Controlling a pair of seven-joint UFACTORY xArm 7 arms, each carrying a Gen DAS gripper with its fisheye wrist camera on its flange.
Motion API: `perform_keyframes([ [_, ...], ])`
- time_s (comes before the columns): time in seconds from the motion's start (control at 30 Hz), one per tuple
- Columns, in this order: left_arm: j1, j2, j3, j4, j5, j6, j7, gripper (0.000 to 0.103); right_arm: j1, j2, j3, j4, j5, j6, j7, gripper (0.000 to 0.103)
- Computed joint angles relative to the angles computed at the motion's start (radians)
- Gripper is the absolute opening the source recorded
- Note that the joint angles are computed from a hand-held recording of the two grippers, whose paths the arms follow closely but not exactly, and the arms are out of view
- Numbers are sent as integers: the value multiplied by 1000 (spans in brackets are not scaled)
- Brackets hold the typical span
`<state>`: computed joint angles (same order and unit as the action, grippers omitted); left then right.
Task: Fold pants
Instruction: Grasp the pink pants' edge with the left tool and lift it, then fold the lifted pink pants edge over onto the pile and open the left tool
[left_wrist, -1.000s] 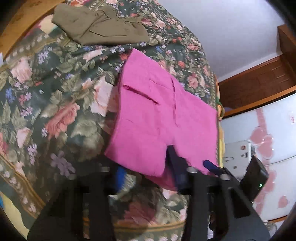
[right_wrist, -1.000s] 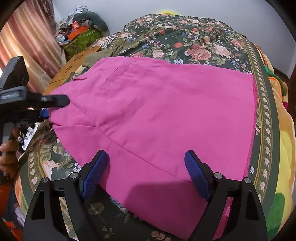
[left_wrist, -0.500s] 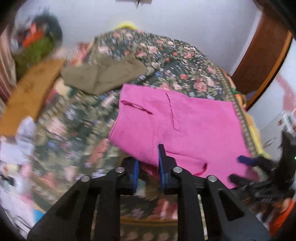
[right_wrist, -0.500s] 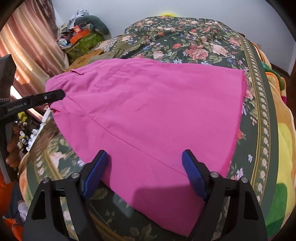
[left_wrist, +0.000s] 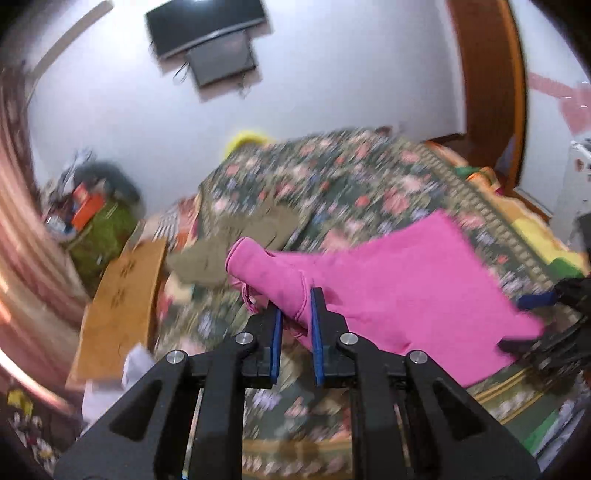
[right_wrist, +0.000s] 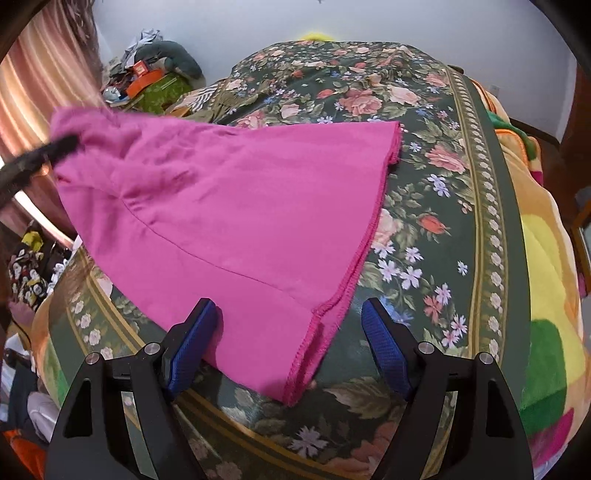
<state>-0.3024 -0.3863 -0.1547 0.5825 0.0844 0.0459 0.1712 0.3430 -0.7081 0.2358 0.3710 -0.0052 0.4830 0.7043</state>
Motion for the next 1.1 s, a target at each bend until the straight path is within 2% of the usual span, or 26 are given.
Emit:
perform_keyframes([
  [0.1, -195, 14, 129, 48, -95, 33, 107, 13, -4, -1, 5, -1, -3, -4, 8, 77],
  [0.13, -284, 26, 186, 79, -166, 63, 175, 13, -4, -3, 6, -1, -3, -3, 11, 77],
  [0.2, -386, 37, 241, 114, -249, 104, 252, 13, -1, -17, 1, -10, 4, -12, 21, 77],
  [0.27, -457, 58, 276, 154, -337, 151, 332, 13, -2, -47, -5, -26, 14, -16, 35, 77],
  [0.4, -526, 110, 292, 223, -496, 261, 443, 12, -25, -156, 3, -61, 8, 26, 75, 77],
  [0.57, -534, 184, 268, 289, -643, 389, 515, 11, -54, -285, 12, -87, -17, 132, 106, 77],
  [0.73, -499, 261, 215, 324, -716, 479, 530, 11, -61, -361, 6, -110, -18, 192, 122, 77],
  [0.93, -432, 297, 135, 332, -686, 552, 515, 11, -54, -405, 19, -125, -13, 221, 149, 78],
  [1.03, -390, 293, 102, 345, -645, 625, 499, 16, -54, -415, 25, -121, -19, 228, 156, 78],
  [1.1, -361, 276, 90, 345, -673, 652, 518, 19, -58, -419, 26, -119, -25, 221, 157, 79],
])
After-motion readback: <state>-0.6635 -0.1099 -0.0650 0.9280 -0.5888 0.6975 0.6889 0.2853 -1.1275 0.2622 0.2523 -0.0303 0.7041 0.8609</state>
